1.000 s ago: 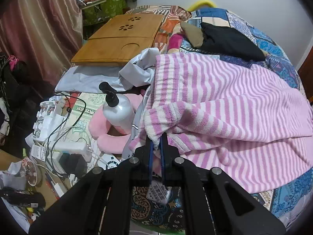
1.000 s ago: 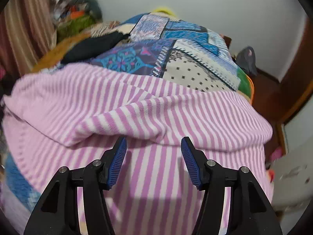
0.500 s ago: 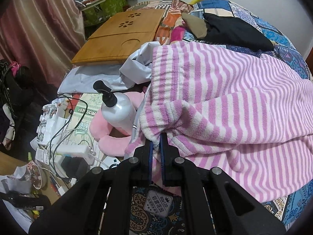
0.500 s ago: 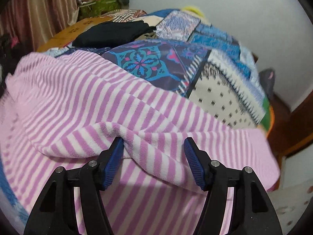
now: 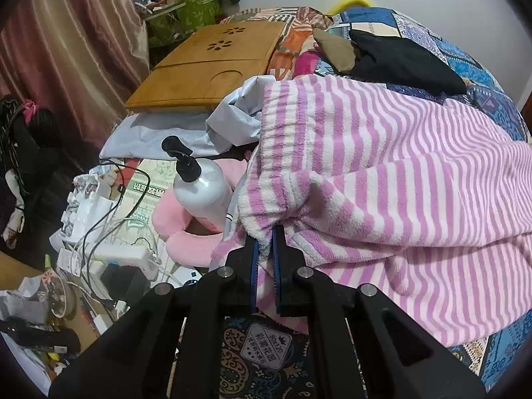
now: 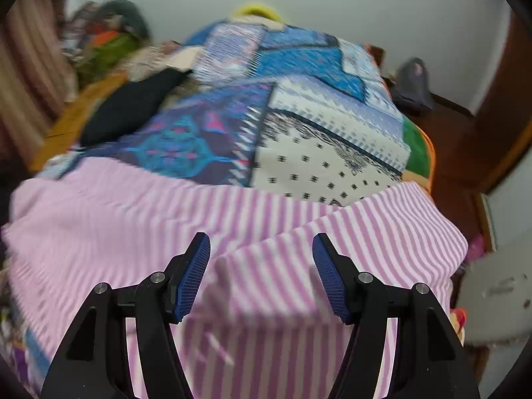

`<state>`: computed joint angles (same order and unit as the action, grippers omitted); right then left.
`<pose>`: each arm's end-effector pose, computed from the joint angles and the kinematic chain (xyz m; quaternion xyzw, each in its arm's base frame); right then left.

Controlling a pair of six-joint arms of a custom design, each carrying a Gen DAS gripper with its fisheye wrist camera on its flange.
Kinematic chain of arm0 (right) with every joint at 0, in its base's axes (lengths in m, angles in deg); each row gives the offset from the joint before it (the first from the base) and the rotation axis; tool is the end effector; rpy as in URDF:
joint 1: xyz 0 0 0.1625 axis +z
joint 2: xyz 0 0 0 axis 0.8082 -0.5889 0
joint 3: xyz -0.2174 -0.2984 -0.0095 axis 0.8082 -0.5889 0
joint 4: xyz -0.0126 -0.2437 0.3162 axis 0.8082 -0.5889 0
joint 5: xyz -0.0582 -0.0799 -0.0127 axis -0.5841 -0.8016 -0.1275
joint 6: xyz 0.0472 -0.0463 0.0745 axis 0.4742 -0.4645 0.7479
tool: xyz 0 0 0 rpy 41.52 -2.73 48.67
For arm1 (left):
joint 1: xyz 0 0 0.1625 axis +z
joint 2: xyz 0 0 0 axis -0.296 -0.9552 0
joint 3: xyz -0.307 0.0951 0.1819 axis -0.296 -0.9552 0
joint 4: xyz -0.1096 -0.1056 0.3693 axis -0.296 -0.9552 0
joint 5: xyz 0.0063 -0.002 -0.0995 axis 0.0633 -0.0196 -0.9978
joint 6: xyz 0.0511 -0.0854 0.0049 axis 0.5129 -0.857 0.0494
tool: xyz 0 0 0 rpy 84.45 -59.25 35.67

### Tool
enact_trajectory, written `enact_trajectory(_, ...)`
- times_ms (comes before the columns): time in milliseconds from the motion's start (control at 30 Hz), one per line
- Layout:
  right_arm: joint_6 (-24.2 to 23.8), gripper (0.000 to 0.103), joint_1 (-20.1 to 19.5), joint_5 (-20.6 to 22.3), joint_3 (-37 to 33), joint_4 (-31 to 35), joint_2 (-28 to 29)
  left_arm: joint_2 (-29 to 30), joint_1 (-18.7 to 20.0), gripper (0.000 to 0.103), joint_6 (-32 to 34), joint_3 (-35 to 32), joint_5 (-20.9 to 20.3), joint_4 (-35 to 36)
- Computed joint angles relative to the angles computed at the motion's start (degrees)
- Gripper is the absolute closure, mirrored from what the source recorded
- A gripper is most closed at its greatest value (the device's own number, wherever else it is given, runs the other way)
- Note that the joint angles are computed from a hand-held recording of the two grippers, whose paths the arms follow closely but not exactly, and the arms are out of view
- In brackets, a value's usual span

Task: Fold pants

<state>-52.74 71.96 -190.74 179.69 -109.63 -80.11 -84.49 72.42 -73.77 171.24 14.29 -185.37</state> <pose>0.3102 -0.3348 0.2136 0.0334 -0.8988 0.2563 0.3541 -0.0090 -0.3916 0.4005 0.1173 0.8741 -0.2384 0.4066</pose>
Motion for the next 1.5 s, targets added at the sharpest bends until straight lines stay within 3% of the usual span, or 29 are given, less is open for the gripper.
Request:
enact_trajectory(133,3.13,0.043,-3.93,0.38,-0.2,2.55,1.47,-0.33,-0.19,0.097,1.29,0.57,0.38,-0.62)
enact_trajectory(267,4.81,0.049,-5.16,3.41,3.75,-1.34,-1.69,-0.35,0.1,0.097,2.72,0.81,0.19,-2.04)
enact_trajectory(333,4.66,0.06,-5.13,3.78,4.45,-1.16,-2.73,-0.46,0.11,0.097,3.51,1.28,0.34,-3.1)
enact_trajectory(400,3.63,0.081,-4.92,3.09,4.04,-0.24,-2.28,-0.55,0.14,0.097,4.2,1.72,0.53,-4.2)
enact_trajectory(500,3.05,0.094,-4.57,2.65,3.39,-0.04,-1.24,-0.75,0.15,0.097,3.95,1.76,0.43,-4.45)
enact_trajectory(600,3.44,0.097,-3.51,1.86,3.15,-0.19,-1.66,-1.35,-0.72,0.097,2.97,1.04,0.48,-2.7)
enact_trajectory(733,6.55,0.097,-0.22,0.3,4.12,1.73,-6.48,-2.93,-3.71,0.097,2.01,0.17,1.85,-0.58)
enact_trajectory(1000,18.91,0.098,9.31,-4.26,3.92,16.42,-15.52,-7.73,-11.86,0.097,-2.29,-2.52,1.35,5.21)
enact_trajectory(1167,25.93,0.098,13.41,-4.35,4.77,21.79,-18.64,-11.1,-15.15,0.097,-4.82,-3.19,1.45,11.09)
enact_trajectory(1267,30.15,0.098,15.12,-3.83,6.08,25.05,-20.28,-11.76,-13.11,0.097,-5.12,-3.28,-0.38,12.96)
enact_trajectory(1500,36.43,0.1,14.67,0.23,12.25,25.8,-25.02,-10.96,-3.18,0.097,-3.99,-0.94,-4.02,12.61)
